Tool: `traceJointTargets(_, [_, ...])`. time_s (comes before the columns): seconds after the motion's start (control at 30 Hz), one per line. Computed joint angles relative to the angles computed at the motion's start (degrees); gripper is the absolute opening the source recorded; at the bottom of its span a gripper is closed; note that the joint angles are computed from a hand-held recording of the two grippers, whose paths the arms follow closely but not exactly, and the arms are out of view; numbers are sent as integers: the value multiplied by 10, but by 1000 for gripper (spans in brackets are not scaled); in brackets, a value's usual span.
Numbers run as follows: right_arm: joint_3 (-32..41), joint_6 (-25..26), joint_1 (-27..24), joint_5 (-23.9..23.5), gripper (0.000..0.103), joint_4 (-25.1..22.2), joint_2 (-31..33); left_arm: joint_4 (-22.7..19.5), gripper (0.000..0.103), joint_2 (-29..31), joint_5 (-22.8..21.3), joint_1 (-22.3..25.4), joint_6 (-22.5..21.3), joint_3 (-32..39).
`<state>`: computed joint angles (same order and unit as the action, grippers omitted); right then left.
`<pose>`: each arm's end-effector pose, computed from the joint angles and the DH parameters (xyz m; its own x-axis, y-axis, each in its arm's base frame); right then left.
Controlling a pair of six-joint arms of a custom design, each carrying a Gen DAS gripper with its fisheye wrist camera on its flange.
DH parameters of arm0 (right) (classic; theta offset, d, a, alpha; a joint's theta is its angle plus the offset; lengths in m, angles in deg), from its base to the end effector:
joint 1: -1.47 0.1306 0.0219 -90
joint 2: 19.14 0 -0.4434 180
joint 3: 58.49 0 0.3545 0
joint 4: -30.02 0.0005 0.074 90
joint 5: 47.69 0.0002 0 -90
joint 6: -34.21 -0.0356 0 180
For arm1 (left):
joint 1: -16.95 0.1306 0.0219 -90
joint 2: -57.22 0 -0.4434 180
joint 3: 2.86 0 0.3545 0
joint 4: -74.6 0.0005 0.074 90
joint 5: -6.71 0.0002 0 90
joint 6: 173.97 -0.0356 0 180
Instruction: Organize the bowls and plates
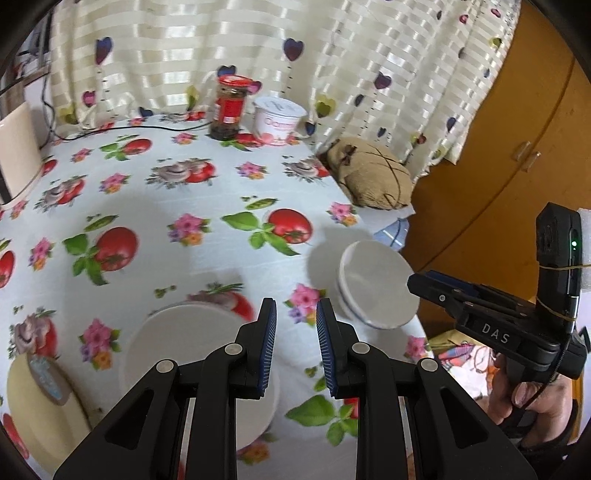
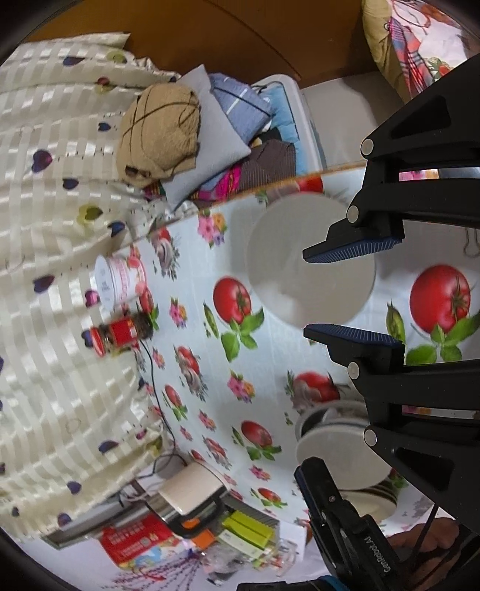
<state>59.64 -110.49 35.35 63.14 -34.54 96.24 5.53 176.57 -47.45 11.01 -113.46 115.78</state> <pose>0.5192 0.3328 0.4536 -0.7342 0.4258 -0.5288 0.3767 0.9035 0.2044 0.6235 -0.0863 0.4161 -0.6720 0.4711 -0.5713 0.7077 0.6358 -0.3081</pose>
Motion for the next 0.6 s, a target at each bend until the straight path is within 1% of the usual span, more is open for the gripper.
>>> traceJointTargets(0.27, [-49,-26,-13,2,34,13,-24,-24,24,16,1,-29,0,12])
traceJointTargets(0.6, [-93,-49,-27,-8,34,31,-36,-26,23,32,-9,-55,22,18])
